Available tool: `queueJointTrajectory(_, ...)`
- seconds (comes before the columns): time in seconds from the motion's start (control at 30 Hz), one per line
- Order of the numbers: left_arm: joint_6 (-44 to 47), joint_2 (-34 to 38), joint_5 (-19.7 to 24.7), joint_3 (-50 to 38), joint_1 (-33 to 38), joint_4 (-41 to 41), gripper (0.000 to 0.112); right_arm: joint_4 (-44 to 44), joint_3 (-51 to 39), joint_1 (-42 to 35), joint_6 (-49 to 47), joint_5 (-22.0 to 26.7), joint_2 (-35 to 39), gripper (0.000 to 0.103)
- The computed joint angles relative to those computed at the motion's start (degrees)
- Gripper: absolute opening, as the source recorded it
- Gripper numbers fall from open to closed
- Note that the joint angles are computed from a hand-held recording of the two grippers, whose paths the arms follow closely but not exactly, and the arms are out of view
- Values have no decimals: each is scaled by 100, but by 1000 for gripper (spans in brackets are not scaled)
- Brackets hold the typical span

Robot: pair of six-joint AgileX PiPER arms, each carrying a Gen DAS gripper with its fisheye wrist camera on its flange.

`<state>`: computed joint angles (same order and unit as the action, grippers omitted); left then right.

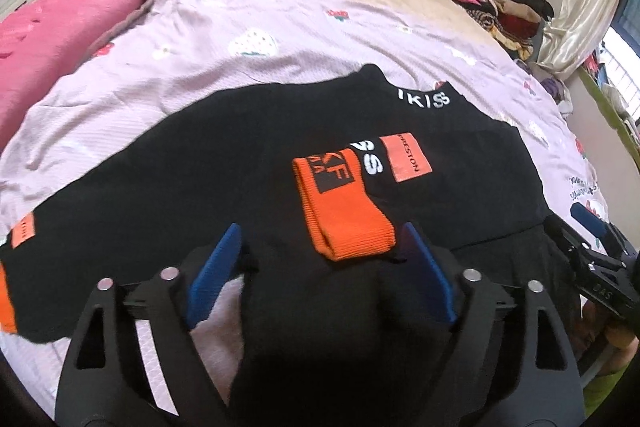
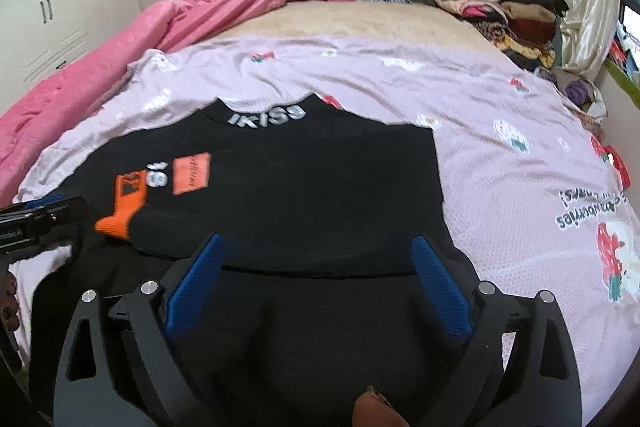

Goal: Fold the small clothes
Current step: 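Lay the cuff flat on the shirt body and open the left tool, then move the left tool to the other sleeve's orange cuff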

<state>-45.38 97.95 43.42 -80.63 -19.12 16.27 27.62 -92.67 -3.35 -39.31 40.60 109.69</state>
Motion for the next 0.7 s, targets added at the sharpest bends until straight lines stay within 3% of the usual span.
queueJointTrajectory(0.2,-455,-442,71,344,-77,506,92,235,242,199,-213,-57,-360,97)
queueJointTrajectory(0.7,-1214,-1462,257,1327,-115,1293,93,277,671,793,-330,-193,-942,97)
